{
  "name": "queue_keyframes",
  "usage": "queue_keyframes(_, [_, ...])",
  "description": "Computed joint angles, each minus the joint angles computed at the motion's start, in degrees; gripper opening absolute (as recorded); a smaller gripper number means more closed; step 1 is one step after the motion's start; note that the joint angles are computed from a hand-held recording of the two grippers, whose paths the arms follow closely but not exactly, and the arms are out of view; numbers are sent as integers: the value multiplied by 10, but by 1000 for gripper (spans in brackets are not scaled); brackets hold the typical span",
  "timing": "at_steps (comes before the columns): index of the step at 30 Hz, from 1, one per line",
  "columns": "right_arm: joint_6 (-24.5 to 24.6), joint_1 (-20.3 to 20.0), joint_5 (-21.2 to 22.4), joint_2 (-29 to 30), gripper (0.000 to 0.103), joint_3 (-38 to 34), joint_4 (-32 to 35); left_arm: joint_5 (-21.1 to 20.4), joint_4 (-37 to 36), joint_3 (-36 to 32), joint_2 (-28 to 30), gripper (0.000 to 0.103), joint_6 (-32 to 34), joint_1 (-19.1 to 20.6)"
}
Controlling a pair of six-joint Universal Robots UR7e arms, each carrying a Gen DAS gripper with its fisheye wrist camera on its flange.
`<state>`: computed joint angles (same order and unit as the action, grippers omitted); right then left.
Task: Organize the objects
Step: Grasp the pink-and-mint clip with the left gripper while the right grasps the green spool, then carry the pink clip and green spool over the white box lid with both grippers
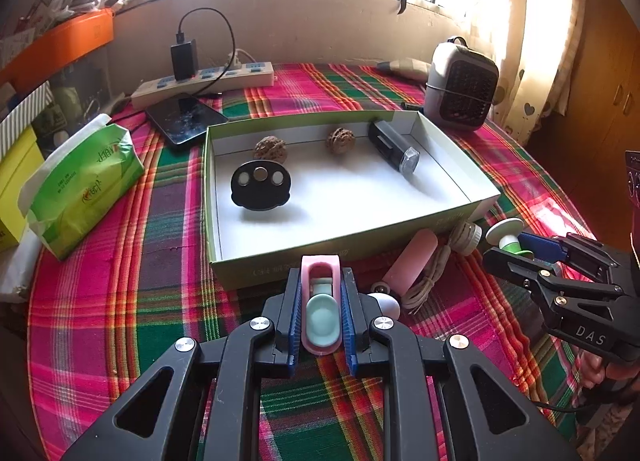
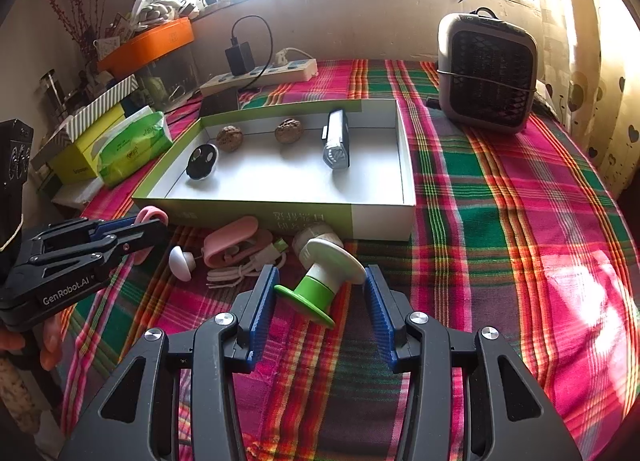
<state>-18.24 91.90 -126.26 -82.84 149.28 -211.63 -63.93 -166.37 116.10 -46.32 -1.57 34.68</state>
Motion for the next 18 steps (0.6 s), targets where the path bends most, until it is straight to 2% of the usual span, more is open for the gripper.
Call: queue_keyframes(18, [-63,-1,-11,-15,45,-73,46,-21,34,-88,46,16,7,10])
